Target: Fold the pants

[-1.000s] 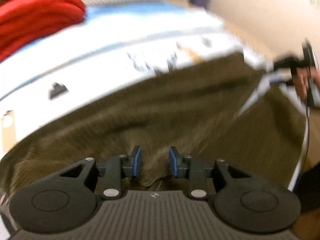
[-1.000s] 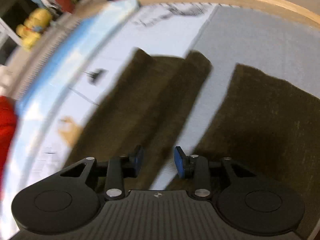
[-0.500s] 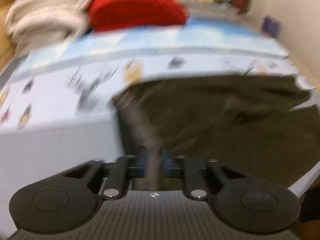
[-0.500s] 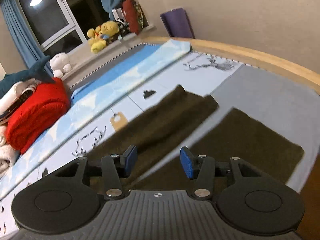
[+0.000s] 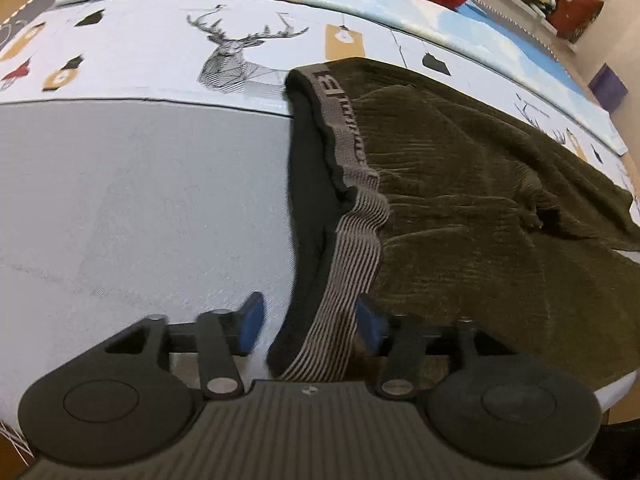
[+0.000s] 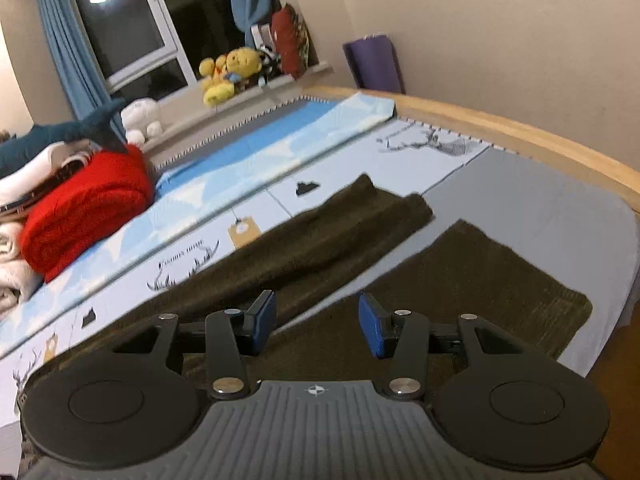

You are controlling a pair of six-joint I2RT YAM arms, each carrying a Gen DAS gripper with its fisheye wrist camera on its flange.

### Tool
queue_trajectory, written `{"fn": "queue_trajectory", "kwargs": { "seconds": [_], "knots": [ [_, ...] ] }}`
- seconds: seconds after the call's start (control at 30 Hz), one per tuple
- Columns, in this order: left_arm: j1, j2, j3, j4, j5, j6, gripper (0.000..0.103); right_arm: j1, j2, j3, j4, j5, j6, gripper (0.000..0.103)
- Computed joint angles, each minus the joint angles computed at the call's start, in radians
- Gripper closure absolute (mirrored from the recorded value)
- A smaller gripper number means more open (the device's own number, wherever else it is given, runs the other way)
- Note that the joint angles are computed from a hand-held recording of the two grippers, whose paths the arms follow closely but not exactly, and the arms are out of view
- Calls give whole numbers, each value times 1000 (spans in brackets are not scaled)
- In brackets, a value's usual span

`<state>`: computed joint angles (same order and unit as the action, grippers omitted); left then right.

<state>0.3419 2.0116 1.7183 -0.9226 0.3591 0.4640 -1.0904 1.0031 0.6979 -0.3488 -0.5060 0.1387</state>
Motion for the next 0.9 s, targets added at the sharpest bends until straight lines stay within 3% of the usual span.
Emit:
{"fn": "queue_trajectory", "kwargs": {
  "seconds": [0.07,0.2,0.23,0.27,0.3,0.4,0.67,0.8,0.9],
  "knots": [
    [-28,6,-10,17,-37,2,27,9,13,6,-16,7,-17,54],
    [-80,21,-45,47,-148,58,31,4,33,9,-28,19,-48,54],
    [-85,30,-47,47,-157,72,36,1,37,8,-28,21,-47,54],
    [-78,44,-32,23,-129,84,54,-2,42,10,-31,21,-40,54],
    [-74,49,-20,7,-110,87,65,-12,55,13,-27,13,-39,54],
    [-59,7,-69,51,-95,145,90,-15,76,22,-23,11,-15,54],
    [36,-28,-65,2,25,239,95,39,112,34,-9,45,0,54],
    [54,-35,-56,4,17,195,95,60,113,37,-14,48,-22,54],
    [54,21,20,-96,-15,206,93,65,107,37,-17,53,-45,54]
  ]
}}
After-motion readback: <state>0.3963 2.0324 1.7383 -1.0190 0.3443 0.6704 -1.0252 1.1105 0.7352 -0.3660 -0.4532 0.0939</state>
